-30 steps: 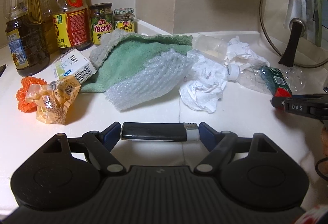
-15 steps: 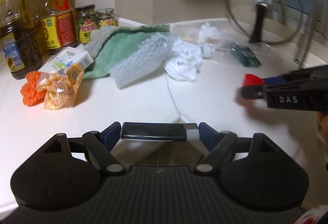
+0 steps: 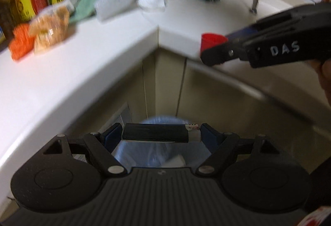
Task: Collect trash
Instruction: 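Carry the lighter and red cap over the wastebasket and open both tools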
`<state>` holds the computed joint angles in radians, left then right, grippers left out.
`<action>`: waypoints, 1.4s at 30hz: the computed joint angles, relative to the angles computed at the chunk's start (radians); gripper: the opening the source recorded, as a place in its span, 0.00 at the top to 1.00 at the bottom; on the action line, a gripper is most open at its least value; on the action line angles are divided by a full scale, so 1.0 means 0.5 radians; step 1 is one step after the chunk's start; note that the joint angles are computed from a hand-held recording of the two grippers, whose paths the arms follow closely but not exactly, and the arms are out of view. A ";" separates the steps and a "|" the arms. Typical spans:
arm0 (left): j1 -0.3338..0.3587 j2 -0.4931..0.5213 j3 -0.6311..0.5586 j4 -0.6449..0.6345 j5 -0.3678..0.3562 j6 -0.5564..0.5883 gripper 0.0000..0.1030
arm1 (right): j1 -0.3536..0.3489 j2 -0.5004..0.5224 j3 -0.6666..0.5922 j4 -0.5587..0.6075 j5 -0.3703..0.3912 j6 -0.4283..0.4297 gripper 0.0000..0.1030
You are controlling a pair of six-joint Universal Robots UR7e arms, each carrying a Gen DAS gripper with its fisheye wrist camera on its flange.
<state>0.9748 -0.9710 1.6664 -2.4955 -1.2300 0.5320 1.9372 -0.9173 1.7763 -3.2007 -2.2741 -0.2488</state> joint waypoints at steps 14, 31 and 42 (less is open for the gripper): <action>0.066 0.074 -0.050 0.107 -0.039 0.192 0.22 | -0.011 0.082 0.016 0.104 -0.009 0.085 0.68; 0.081 0.181 -0.123 0.139 0.022 0.213 0.22 | -0.045 0.072 -0.016 0.288 0.003 0.100 0.68; 0.085 0.179 -0.106 0.131 0.093 0.183 0.15 | -0.057 0.080 -0.037 0.329 0.008 0.075 0.68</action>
<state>1.0175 -0.8817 1.6136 -2.4301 -1.1833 0.6233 1.9085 -0.8772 1.7579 -3.0362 -2.2701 -0.2111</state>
